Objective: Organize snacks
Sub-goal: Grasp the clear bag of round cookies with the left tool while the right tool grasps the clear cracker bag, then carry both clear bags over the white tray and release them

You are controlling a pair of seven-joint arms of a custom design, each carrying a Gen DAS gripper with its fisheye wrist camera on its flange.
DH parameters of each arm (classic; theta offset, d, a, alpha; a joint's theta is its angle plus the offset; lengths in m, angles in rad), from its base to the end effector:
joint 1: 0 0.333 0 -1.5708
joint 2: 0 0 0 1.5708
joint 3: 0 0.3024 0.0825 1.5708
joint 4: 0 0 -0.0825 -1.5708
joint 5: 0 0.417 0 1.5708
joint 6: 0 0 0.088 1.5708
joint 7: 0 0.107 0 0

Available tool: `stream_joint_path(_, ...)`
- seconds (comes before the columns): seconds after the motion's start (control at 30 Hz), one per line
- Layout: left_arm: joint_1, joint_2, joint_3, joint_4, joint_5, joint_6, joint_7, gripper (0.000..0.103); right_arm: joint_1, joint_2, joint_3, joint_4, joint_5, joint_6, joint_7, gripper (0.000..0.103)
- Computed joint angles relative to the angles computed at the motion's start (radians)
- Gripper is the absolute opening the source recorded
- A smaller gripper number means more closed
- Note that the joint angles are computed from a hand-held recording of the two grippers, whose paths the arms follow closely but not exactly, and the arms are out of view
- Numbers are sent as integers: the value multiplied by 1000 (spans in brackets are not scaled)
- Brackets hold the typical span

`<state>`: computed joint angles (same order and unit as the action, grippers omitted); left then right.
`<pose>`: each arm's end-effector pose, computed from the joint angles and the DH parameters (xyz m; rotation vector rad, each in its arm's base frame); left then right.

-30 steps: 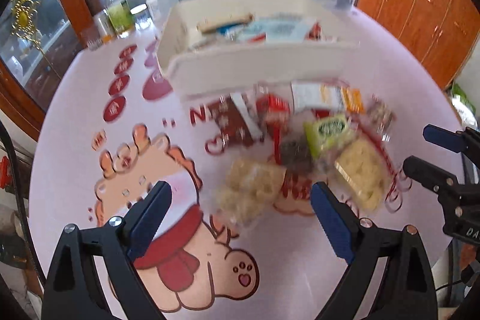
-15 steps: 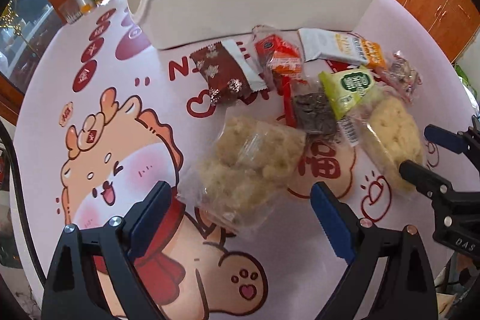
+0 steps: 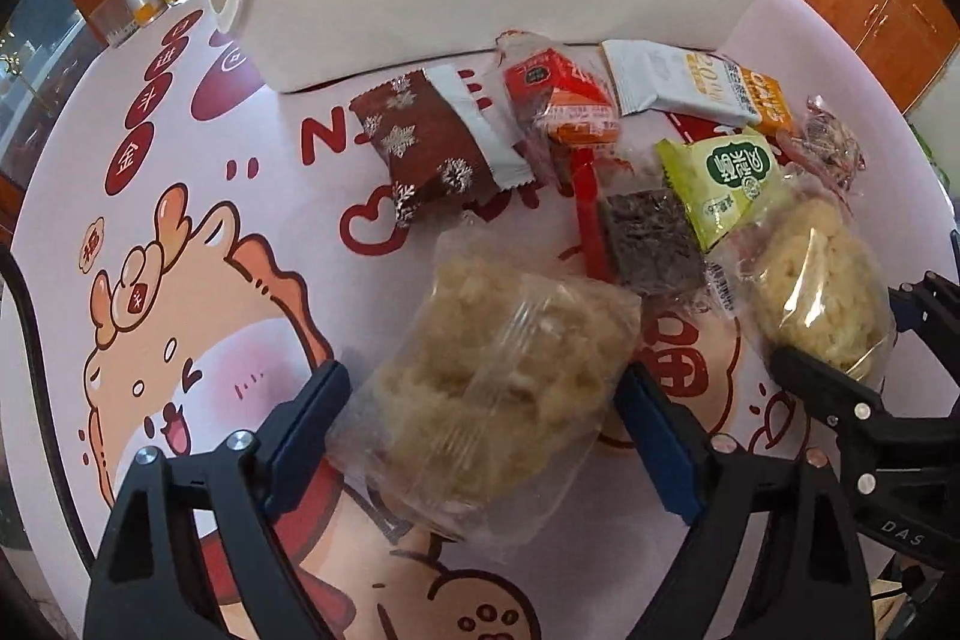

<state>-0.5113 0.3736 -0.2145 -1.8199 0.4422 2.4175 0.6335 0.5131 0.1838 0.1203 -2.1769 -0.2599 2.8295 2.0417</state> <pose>0.5192 -0.4452 0.3290 -1.9690 2.0976 -0.3599 0.4879 0.3733 0.3213 -2.2350 1.5080 -0.3031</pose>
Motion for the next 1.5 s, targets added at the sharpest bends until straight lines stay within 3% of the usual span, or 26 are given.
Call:
stream_joint_path(0.03, -4, -3, 2, -4, 8, 8, -6, 80, 1, -1, -2, -2, -4, 5, 5, 60)
stream_joint_path(0.1, -7, -9, 5, -11, 24, 23, -14, 59, 0, -2, 0, -6, 1, 15, 4, 57)
stream_joint_path(0.3, -3, -32, 0, -37, 16, 49, -60, 56, -1, -11, 1, -18, 9, 27, 14, 55)
stream_joint_path(0.4, 15, -70, -10, -85, -31, 92, -85, 56, -7, -30, 12, -32, 31, 41, -9, 46)
stream_joint_path(0.7, 13, -196, -32, -136, 17, 69, -182, 55, -27, -124, 39, -86, 131, 74, -80, 44)
stream_joint_path(1.03, 34, -303, -75, -55, 125, -31, -220, 55, -18, -291, 33, -117, 354, 120, -295, 44)
stream_joint_path(1.17, 38, -316, -85, 19, 178, -95, -217, 55, 19, -326, -4, -70, 506, 115, -446, 44)
stream_joint_path(1.27, 40, -313, -87, 83, 226, -141, -201, 55, 20, -334, -13, -14, 550, 104, -509, 44)
stream_joint_path(1.5, 29, -240, -70, 317, 309, -278, -93, 56, -56, -270, 19, 225, 408, 67, -459, 44)
